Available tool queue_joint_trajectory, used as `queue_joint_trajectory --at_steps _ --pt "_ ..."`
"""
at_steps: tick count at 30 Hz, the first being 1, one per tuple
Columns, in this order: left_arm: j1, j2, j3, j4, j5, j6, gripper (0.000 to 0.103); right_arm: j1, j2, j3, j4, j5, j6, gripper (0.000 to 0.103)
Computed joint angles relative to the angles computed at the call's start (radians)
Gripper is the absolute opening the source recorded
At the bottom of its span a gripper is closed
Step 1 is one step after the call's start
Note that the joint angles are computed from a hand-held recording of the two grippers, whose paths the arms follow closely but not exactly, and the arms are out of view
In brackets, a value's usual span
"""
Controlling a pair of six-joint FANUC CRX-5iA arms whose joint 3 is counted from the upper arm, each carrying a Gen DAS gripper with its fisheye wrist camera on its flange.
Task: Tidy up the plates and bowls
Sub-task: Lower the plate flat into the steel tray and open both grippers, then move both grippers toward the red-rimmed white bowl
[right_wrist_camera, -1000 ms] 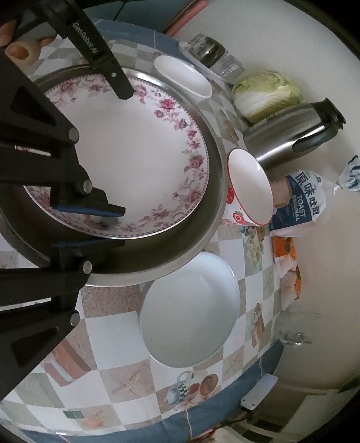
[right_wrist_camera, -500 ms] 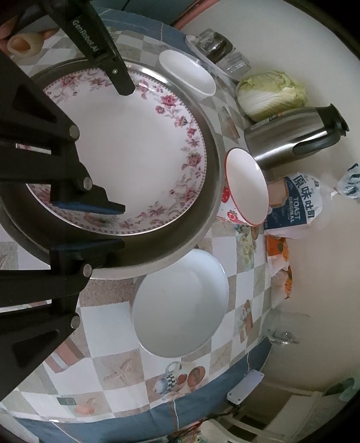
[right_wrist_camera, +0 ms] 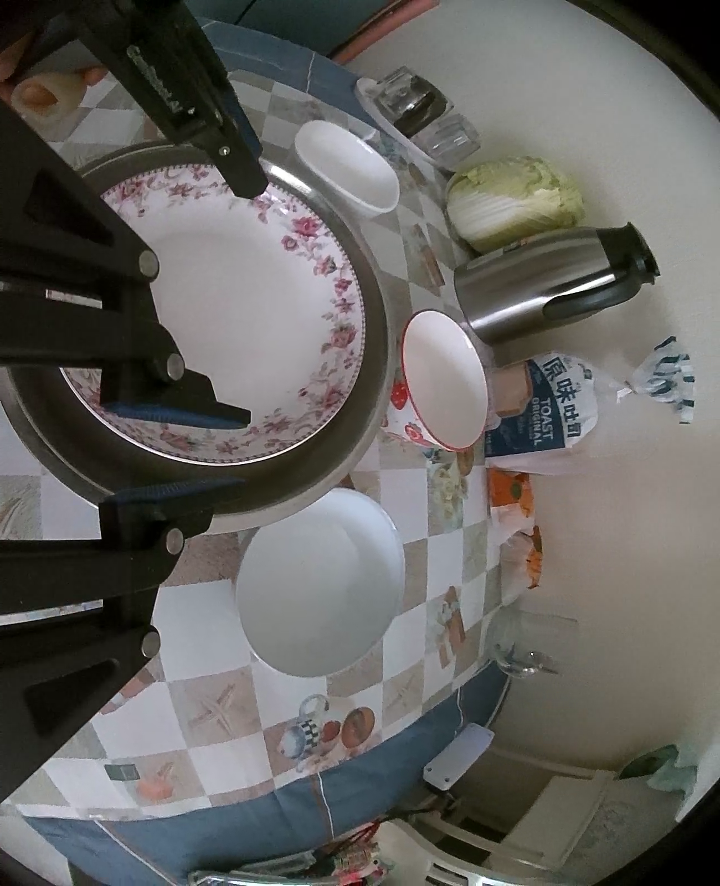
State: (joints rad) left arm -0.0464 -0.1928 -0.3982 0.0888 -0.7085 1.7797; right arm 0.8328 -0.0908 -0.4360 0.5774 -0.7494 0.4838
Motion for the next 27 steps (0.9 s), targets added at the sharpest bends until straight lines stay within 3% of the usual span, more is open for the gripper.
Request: queue_joint_trajectory --at_steps 1,3,4,5,6,10,12,21,27 --pt "-0.006 -0.002 0.006 -0.014 -0.002 0.008 0.051 0.0 -0.001 -0.001 0.0 0.0 -0.001 0.027" --pt "-0.021 -0.002 0.024 -0.058 -0.015 0.041 0.057 0.001 -0.004 -0.003 0.004 -0.001 -0.006 0.046" --pt "-0.028 -0.003 0.033 -0.08 -0.021 0.06 0.06 0.001 -0.008 -0.007 0.008 -0.001 -0.01 0.05" --pt "-0.031 -0.004 0.036 -0.094 -0.023 0.074 0.069 0.001 -0.01 -0.01 0.01 0.001 -0.013 0.055" --pt "-0.033 -0.006 0.037 -0.103 -0.025 0.082 0.075 0.0 -0.015 -0.013 0.011 0.003 -0.015 0.057" --pt "-0.033 -0.009 0.041 -0.118 -0.039 0.102 0.079 -0.004 -0.025 -0.018 0.006 0.006 -0.018 0.07" --pt "-0.04 -0.006 0.051 -0.138 -0.054 0.123 0.091 -0.004 -0.029 -0.016 -0.006 0.001 -0.008 0.075" --pt "-0.074 -0.005 0.091 -0.227 -0.127 0.205 0.092 0.001 -0.053 -0.025 -0.028 -0.01 0.005 0.097" --pt "-0.078 -0.011 0.102 -0.264 -0.165 0.265 0.095 0.003 -0.075 -0.045 -0.012 -0.005 -0.023 0.103"
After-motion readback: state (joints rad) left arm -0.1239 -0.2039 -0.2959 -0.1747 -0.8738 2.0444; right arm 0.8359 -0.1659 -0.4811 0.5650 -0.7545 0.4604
